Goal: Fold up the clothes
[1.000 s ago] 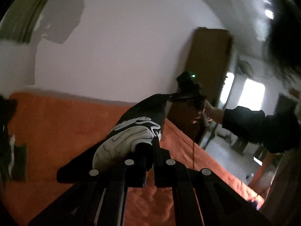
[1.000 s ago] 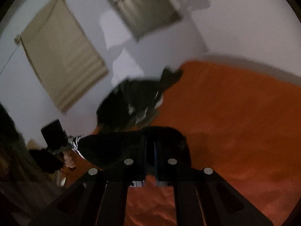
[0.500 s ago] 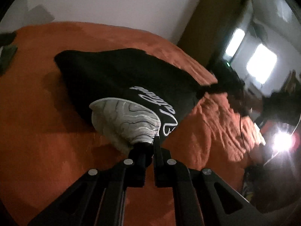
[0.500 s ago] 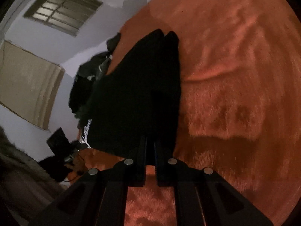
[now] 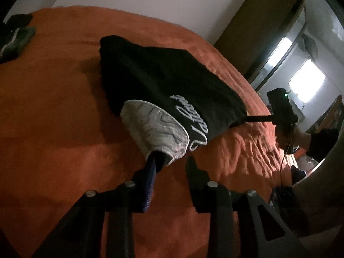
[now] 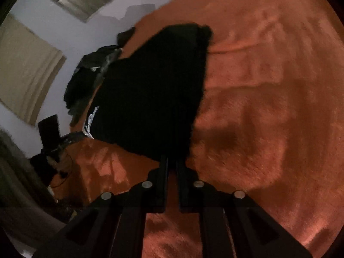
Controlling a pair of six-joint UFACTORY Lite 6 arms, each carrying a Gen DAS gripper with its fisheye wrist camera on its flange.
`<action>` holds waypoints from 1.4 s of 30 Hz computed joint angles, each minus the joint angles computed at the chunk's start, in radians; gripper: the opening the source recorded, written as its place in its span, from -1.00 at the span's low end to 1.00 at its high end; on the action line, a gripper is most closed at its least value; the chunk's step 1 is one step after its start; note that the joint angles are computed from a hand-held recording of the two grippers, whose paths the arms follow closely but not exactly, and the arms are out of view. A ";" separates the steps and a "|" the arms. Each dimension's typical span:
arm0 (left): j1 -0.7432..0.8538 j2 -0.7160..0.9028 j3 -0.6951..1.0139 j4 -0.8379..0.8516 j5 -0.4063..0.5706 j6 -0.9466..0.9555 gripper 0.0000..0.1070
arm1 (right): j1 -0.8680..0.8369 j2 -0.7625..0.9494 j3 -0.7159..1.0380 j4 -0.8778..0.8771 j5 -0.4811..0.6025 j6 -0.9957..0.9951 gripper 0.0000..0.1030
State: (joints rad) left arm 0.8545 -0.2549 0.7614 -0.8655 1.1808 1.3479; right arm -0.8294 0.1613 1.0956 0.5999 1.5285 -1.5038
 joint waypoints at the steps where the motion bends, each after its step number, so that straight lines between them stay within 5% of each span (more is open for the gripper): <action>1: 0.032 0.003 0.020 0.026 0.026 -0.002 -0.14 | -0.010 0.013 0.041 0.006 0.023 0.018 -0.84; 4: 0.073 0.126 0.184 0.074 0.105 -0.046 0.09 | -0.022 0.069 0.198 0.059 0.080 0.094 -0.22; 5: 0.054 0.212 0.277 0.077 0.134 -0.082 0.10 | 0.004 0.084 0.242 0.083 0.081 0.119 0.17; 6: 0.029 0.282 0.351 0.078 0.149 -0.117 0.10 | 0.046 0.095 0.277 0.109 0.074 0.141 0.29; 9: -0.114 0.487 0.587 0.068 0.074 -0.282 0.10 | 0.170 0.151 0.389 0.176 0.028 0.203 0.29; 15: -0.343 0.839 1.035 0.133 -0.137 -0.618 0.10 | 0.547 0.372 0.618 0.202 -0.265 0.432 0.29; 19: -0.414 1.043 1.296 0.217 -0.181 -0.814 0.09 | 0.662 0.559 0.820 0.153 -0.329 0.609 0.29; 20: -0.417 1.082 1.337 0.208 -0.184 -0.843 -0.13 | 0.679 0.592 0.855 0.151 -0.338 0.634 0.26; 22: -0.412 1.127 1.386 0.174 -0.165 -0.856 -0.71 | 0.695 0.637 0.901 0.165 -0.343 0.659 -0.19; 23: -0.412 1.122 1.372 0.152 -0.179 -0.848 -0.79 | 0.699 0.637 0.897 0.171 -0.356 0.660 -0.65; 24: -0.412 1.112 1.351 0.129 -0.198 -0.837 -0.81 | 0.703 0.623 0.875 0.175 -0.379 0.655 -0.90; 25: -0.415 1.088 1.314 0.109 -0.222 -0.818 -0.83 | 0.706 0.586 0.830 0.187 -0.410 0.637 -0.93; 29: -0.413 0.974 1.193 0.008 -0.245 -0.710 -0.85 | 0.660 0.351 0.597 0.283 -0.500 0.543 -0.95; 34: -0.459 1.074 1.362 0.091 -0.183 -0.757 -0.81 | 0.576 0.120 0.420 0.318 -0.535 0.495 -0.95; 38: -0.489 1.271 1.616 0.241 -0.159 -0.919 -0.74 | 0.673 0.271 0.529 0.172 -0.617 0.603 -0.94; 42: -0.458 1.302 1.644 0.258 -0.172 -0.969 -0.67 | 0.754 0.491 0.744 0.014 -0.601 0.791 -0.57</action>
